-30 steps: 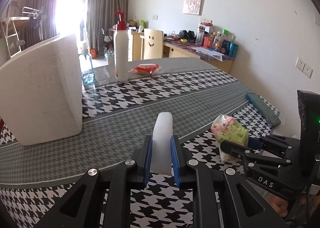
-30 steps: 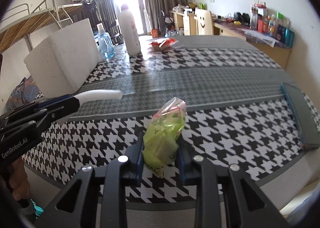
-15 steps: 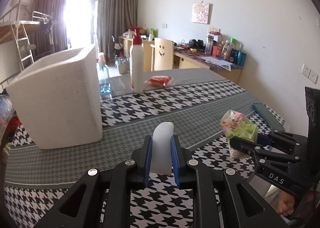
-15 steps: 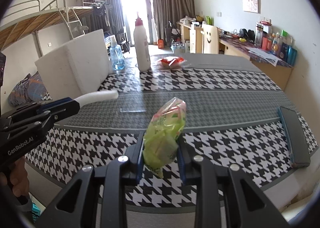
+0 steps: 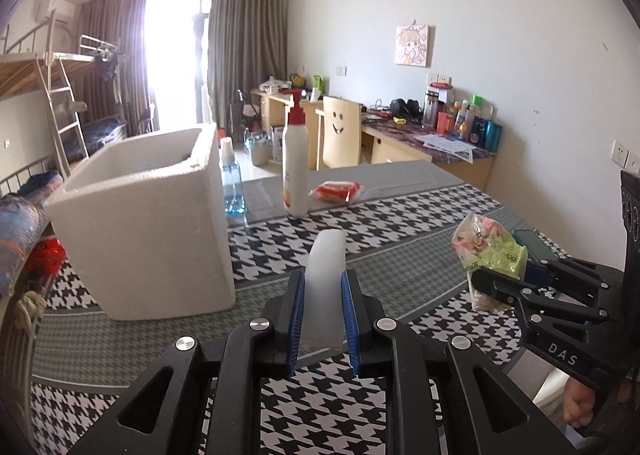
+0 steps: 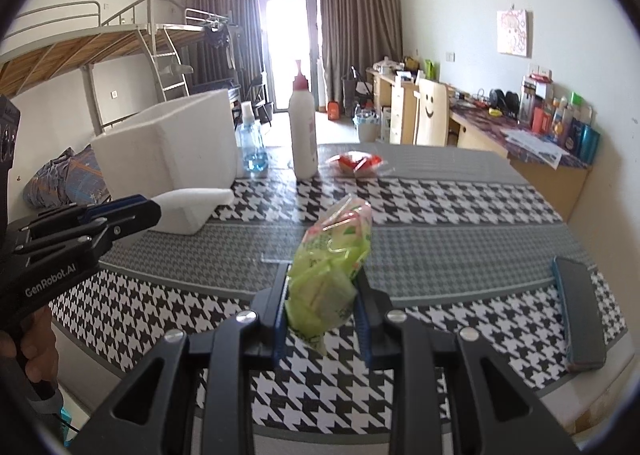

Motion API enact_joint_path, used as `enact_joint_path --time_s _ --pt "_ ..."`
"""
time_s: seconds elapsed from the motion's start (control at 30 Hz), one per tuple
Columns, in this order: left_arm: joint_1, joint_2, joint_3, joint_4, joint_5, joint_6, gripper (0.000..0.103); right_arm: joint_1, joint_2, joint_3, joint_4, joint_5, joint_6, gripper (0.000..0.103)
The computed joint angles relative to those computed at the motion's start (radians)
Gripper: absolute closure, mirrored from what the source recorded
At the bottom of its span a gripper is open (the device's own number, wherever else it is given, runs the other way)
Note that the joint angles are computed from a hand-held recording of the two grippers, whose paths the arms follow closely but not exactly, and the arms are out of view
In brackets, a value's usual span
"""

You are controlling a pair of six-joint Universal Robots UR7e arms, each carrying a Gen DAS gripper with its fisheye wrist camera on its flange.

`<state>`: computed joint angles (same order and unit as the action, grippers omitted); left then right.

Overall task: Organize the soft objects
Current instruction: 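Carry the white roll in the left tool while the right tool carries the green packet to the foam box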

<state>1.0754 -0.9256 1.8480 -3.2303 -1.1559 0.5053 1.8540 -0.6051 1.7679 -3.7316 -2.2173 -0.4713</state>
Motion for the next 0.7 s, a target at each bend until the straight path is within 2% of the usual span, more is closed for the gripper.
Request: enact_joint_path --time_s 0.33,0.7 --pt "-0.011 -0.009 -0.007 -0.036 0.007 0.021 0.083 0.017 0.014 -0.044 -0.040 0.015 -0.055 0.070" --pt "-0.014 -0.013 -0.020 -0.077 0.007 0.051 0.083 0.039 0.039 -0.104 -0.025 0.040 -0.105 0.070"
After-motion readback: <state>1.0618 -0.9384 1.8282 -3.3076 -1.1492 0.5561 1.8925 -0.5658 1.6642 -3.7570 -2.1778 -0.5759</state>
